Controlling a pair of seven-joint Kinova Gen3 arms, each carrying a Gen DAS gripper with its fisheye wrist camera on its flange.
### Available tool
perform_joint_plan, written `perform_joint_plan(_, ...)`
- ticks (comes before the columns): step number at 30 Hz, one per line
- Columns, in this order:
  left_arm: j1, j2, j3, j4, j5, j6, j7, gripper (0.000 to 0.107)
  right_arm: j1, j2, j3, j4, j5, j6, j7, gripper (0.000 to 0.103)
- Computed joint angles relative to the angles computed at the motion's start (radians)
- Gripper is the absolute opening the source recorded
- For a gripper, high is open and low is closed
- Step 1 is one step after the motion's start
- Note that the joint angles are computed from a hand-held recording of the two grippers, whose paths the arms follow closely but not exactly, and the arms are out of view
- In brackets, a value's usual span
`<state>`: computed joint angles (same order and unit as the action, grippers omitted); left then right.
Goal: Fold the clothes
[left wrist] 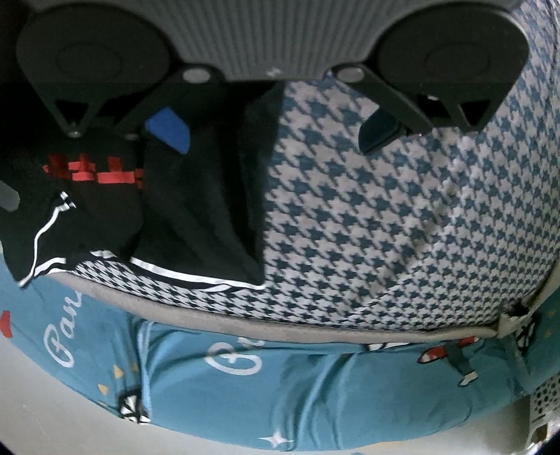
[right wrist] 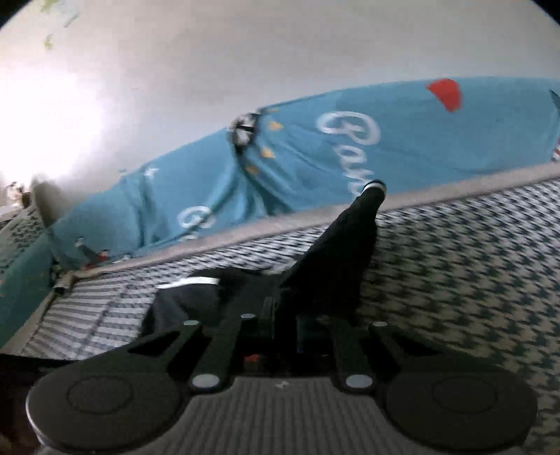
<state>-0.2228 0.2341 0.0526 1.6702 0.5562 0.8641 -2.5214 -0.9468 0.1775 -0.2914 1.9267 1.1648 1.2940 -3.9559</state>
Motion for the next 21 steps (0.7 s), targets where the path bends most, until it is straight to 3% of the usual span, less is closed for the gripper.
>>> perform_joint_plan(5,-0.03,0.024,-0.015,-0.045,0.005,0.026,0.024,0.103,0.002,0.063,0.022,-0.073,0.083,-0.063,0.061,0.011)
perform_joint_plan(13,-0.079,0.059,-0.022,-0.096,-0.008,0.031,0.049,0.103,0.003,0.215,0.092,-0.194,0.205,-0.285,0.143,0.011)
perform_joint_plan(16,-0.06,0.059,-0.036,-0.089,-0.069,-0.027,0.078,0.103,-0.003,0.282,0.118,-0.257,0.187,-0.356,0.228,0.011)
perform_joint_plan(21,-0.118,0.104,-0.018,-0.144,-0.047,0.045,0.082,0.103,-0.002,0.329,0.167,-0.287,0.123,-0.442,0.267,0.011)
